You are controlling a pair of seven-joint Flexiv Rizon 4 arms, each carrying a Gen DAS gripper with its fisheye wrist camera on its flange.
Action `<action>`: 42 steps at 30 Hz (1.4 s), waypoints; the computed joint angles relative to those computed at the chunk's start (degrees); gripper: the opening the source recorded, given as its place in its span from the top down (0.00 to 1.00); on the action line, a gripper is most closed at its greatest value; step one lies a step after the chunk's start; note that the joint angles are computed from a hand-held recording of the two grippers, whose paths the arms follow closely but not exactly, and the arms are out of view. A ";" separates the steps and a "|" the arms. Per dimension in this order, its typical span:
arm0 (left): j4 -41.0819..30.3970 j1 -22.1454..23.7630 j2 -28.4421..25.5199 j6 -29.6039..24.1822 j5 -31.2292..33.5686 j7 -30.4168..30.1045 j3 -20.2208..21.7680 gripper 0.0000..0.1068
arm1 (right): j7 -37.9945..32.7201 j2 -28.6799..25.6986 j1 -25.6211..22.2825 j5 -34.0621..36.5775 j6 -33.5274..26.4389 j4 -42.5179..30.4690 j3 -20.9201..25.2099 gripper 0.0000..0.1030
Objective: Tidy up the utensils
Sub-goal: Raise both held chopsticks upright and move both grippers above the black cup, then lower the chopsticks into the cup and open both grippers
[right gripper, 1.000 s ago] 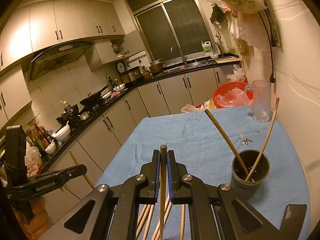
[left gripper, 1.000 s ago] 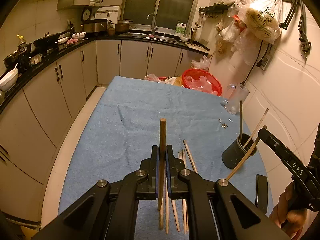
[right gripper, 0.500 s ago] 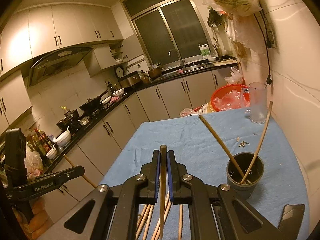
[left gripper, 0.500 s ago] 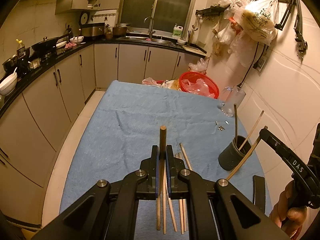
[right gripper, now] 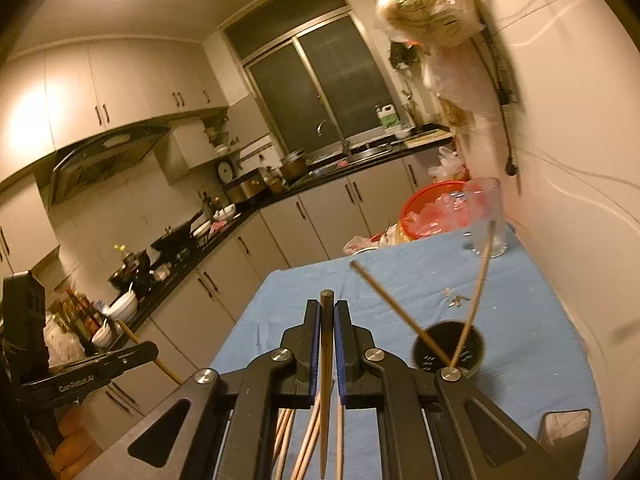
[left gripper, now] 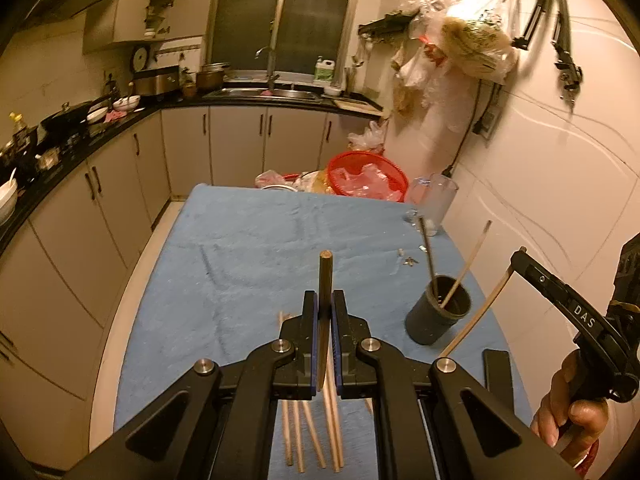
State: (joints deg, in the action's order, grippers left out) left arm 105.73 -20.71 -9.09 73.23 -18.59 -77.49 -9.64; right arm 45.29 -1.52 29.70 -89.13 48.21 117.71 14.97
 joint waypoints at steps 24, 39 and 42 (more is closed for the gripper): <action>-16.35 -6.77 -6.54 -5.40 7.81 -2.76 -2.10 0.94 | 1.27 15.29 -7.31 2.41 -5.09 8.99 3.74 0.93; -29.76 -10.77 -17.41 -7.90 9.25 -5.53 -1.85 0.94 | -2.47 14.45 -11.11 2.17 -7.46 7.82 2.59 0.93; -31.41 -11.15 -19.42 -9.49 9.11 -6.02 -1.61 0.94 | -1.71 13.62 -11.86 1.91 -4.68 8.48 1.16 0.93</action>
State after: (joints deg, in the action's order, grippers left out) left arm 74.31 -31.86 -28.52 63.74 -9.48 -83.51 -11.25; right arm 43.58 12.10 17.83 -87.22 43.52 126.19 16.13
